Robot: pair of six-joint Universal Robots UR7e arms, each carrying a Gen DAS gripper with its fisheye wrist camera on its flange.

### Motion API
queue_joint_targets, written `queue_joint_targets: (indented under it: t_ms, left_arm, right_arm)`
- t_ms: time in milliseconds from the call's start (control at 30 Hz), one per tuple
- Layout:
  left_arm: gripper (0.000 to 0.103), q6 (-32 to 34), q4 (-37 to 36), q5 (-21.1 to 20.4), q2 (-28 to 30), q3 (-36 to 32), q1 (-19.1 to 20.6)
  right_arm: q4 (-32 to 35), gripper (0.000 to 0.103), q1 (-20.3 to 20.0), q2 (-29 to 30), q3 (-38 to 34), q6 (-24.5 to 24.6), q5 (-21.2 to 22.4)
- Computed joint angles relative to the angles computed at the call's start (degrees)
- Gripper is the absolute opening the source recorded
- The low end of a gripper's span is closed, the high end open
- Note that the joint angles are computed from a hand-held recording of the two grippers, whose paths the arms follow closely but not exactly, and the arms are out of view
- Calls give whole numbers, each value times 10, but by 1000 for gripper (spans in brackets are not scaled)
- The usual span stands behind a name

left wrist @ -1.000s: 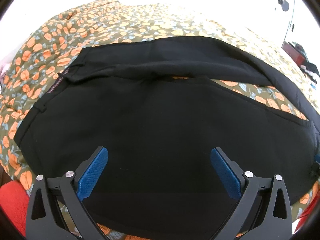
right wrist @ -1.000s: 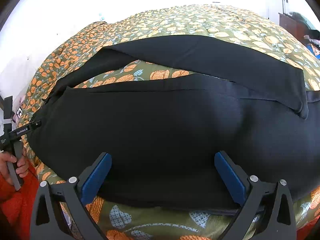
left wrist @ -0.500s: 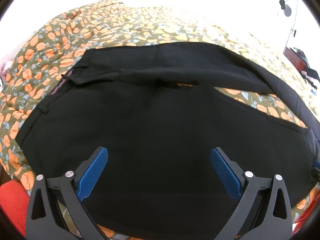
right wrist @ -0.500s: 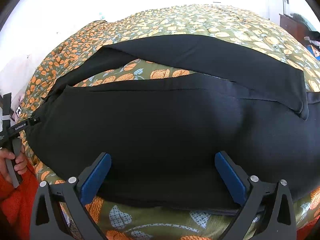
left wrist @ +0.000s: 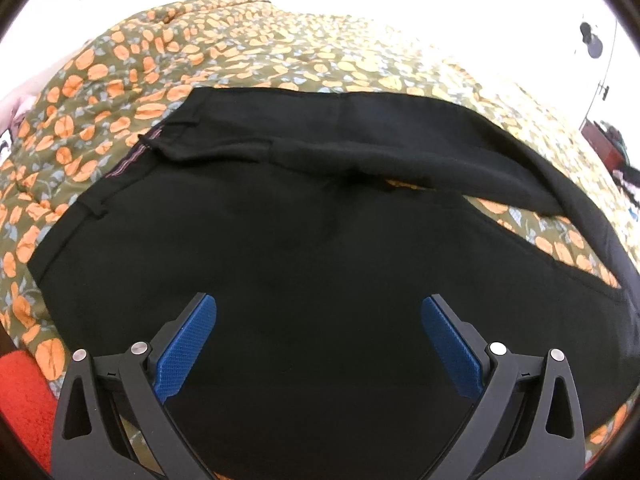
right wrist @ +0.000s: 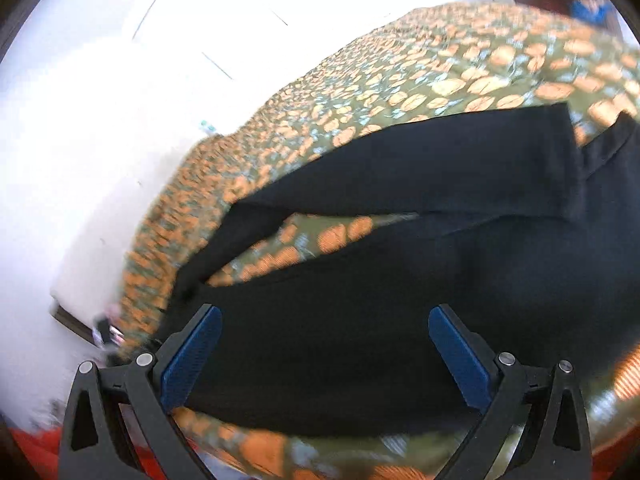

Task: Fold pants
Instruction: 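Close the right gripper on the stacked leg cuffs and lift them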

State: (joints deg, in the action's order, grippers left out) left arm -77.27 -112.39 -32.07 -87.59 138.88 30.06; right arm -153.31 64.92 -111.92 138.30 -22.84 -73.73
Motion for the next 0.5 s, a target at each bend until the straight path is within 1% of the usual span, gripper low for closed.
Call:
queue_joint_targets:
  t_ms: [67, 100, 133, 167, 200, 233, 300, 333, 367, 433, 500]
  left_arm:
    - [102, 10, -3, -2, 8, 0, -2]
    - [102, 13, -2, -2, 10, 0, -4]
    - [102, 16, 0, -2, 13, -1, -5]
    - [102, 17, 3, -1, 15, -1, -7]
    - [102, 19, 7, -1, 18, -1, -8]
    - [102, 19, 8, -2, 21, -2, -8]
    - [102, 23, 4, -7, 25, -2, -4]
    - [102, 24, 0, -12, 29, -3, 1]
    - [102, 24, 0, -14, 30, -3, 2]
    - [102, 25, 4, -19, 34, -8, 6]
    - [102, 27, 16, -27, 33, -18, 7]
  right_arm:
    - [-32, 101, -7, 22, -14, 81, -13]
    - [-59, 95, -24, 33, -20, 138, -12]
    - [-76, 85, -33, 39, -22, 177, -17]
    - [-89, 79, -44, 44, -24, 214, -20]
    - [-106, 70, -58, 46, -24, 247, -12]
    - [-127, 66, -71, 48, -21, 281, -1]
    - [-162, 65, -83, 56, -18, 334, 11]
    - [-170, 59, -81, 60, -20, 347, 3]
    - [-175, 53, -73, 64, -23, 357, -18]
    - [-165, 8, -43, 74, -38, 351, -96]
    - [-171, 7, -20, 74, -43, 320, -138]
